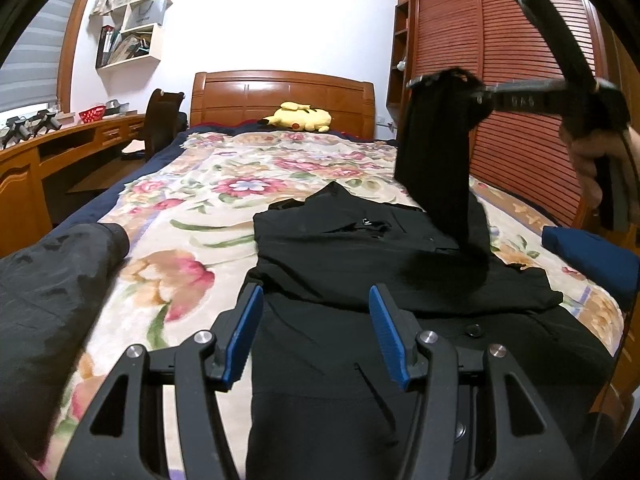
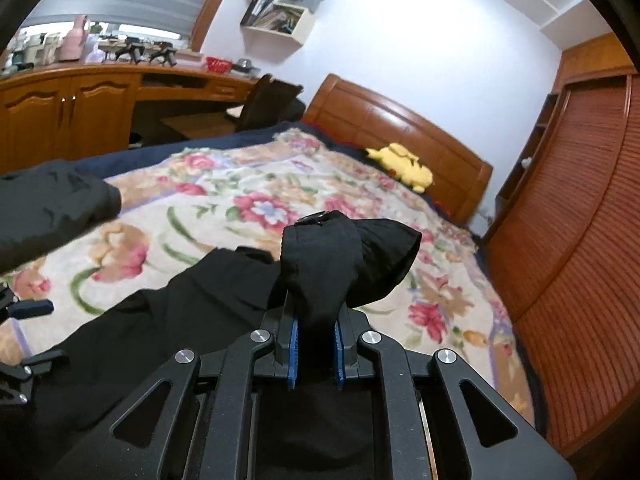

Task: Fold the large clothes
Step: 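Carry the held sleeve across the coat front with the right tool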

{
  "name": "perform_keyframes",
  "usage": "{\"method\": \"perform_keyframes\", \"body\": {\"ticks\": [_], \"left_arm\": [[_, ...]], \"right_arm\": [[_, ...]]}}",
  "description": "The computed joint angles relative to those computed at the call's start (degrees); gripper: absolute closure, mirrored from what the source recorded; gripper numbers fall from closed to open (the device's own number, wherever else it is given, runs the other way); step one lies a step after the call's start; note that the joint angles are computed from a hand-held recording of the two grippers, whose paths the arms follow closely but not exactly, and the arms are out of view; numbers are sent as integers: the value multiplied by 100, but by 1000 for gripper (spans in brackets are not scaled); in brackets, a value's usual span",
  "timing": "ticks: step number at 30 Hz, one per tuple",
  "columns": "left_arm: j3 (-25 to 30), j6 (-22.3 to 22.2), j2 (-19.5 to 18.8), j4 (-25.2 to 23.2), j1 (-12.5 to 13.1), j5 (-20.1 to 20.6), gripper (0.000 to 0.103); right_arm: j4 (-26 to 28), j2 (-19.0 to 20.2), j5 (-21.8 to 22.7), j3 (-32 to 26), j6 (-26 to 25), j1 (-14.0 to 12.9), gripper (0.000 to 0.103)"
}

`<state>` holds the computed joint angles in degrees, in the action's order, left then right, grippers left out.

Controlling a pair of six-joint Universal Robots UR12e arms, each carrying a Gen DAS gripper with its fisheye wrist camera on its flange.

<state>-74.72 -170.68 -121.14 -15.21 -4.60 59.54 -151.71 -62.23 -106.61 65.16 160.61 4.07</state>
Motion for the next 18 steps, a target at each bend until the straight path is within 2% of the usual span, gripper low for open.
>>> {"method": "perform_keyframes", "body": {"ticks": [18], "left_arm": [[47,-153,-41,46,50,122,49]], "right_arm": [[189,-213,777,696,113,95,92]]}}
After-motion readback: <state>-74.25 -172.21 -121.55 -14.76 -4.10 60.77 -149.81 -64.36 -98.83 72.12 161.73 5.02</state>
